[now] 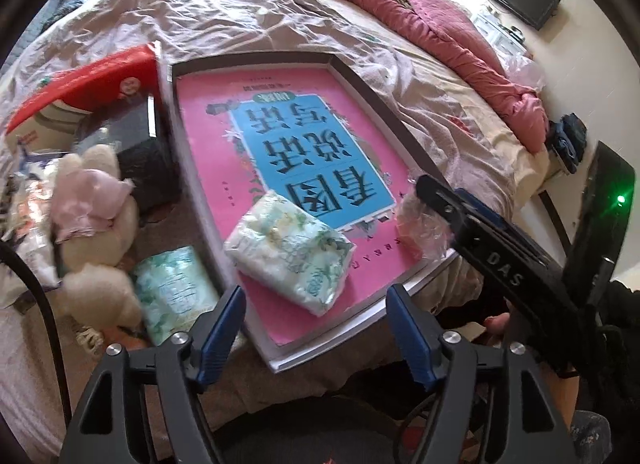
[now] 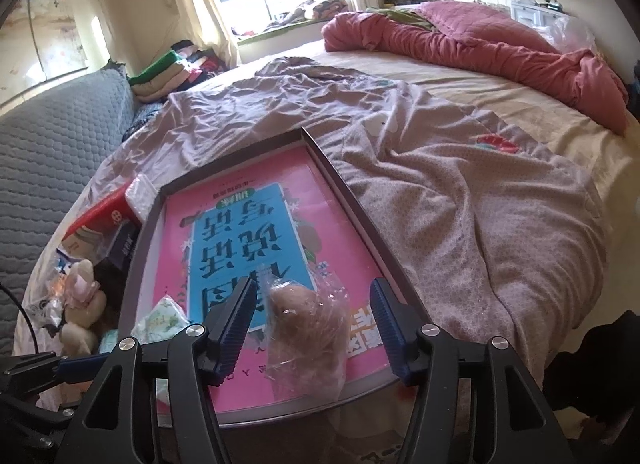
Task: Organize soft objects
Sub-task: 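Lower the clear bag onto the pink tray and open the right tool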
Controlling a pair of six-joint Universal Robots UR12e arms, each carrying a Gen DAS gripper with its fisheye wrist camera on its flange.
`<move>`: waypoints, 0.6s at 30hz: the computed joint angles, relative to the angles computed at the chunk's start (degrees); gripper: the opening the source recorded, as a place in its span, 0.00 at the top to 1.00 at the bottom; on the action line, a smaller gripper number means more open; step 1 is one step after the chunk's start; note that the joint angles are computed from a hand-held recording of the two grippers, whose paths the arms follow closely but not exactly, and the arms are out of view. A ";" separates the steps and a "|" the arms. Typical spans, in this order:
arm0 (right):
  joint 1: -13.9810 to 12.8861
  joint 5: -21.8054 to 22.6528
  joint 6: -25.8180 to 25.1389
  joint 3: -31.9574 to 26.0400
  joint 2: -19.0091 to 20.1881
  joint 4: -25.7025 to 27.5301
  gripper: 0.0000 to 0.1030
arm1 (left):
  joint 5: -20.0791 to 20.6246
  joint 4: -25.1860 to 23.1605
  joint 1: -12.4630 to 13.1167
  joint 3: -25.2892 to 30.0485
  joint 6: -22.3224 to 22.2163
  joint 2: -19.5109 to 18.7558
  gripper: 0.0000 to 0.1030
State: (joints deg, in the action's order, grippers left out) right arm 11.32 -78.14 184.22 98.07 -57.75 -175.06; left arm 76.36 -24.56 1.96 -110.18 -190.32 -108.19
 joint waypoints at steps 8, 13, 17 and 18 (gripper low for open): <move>0.00 -0.39 0.50 0.87 -1.44 -2.63 0.31 | 2.68 2.30 -0.29 -1.42 0.60 1.76 0.27; 0.66 -1.21 -0.76 1.08 -2.22 -2.56 0.28 | 3.94 3.27 -0.27 -2.48 0.86 2.90 0.27; 1.25 -1.05 -2.47 1.20 -2.90 -2.68 0.28 | 4.46 4.64 0.17 -3.22 0.07 3.70 0.27; 1.40 -0.87 -2.92 1.21 -3.08 -2.61 0.28 | 4.84 5.31 0.32 -3.53 -0.23 4.01 0.26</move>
